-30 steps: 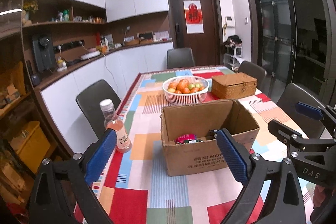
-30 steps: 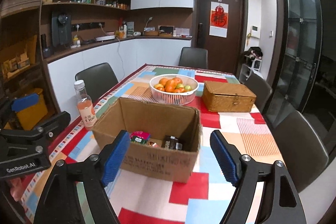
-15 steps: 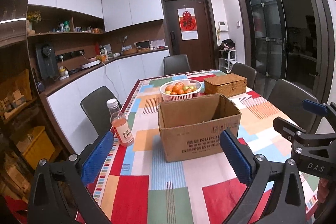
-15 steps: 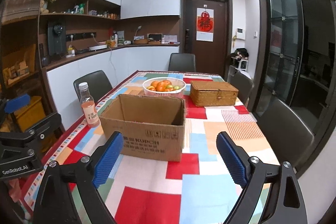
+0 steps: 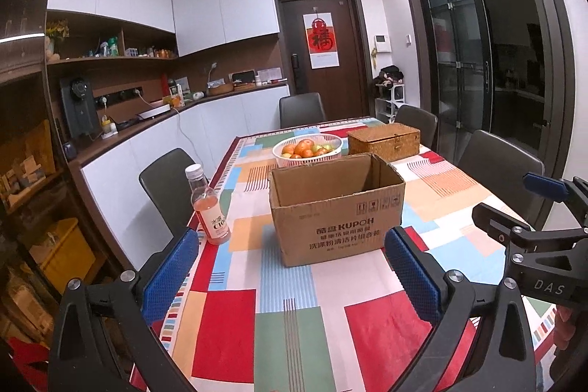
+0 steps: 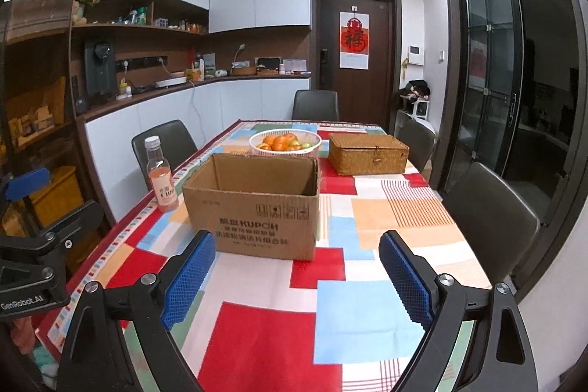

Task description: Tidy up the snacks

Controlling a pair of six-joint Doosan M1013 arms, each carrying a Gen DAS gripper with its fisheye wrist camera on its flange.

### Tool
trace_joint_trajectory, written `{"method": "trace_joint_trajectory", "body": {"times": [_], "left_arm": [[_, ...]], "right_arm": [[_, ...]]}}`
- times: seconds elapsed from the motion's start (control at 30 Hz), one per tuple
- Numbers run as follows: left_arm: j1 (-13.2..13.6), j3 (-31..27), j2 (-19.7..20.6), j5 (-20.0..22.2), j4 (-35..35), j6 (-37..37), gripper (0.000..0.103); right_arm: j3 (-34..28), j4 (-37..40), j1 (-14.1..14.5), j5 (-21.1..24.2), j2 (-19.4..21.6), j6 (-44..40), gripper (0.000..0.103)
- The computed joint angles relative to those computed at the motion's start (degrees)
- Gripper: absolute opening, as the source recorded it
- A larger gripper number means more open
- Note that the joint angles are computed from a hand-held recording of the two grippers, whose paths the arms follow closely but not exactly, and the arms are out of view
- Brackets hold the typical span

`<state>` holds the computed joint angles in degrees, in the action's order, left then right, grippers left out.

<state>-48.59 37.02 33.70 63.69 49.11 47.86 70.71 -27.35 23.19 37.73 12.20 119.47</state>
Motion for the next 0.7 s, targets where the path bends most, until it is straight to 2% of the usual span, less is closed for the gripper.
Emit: {"method": "trace_joint_trajectory", "body": {"times": [0.7], "left_arm": [[0.02,1.37,-0.40,-0.64,0.92,-0.81,0.103]], "right_arm": [[0.62,0.72,-0.09,0.25,-0.33,-0.08,0.091]]}}
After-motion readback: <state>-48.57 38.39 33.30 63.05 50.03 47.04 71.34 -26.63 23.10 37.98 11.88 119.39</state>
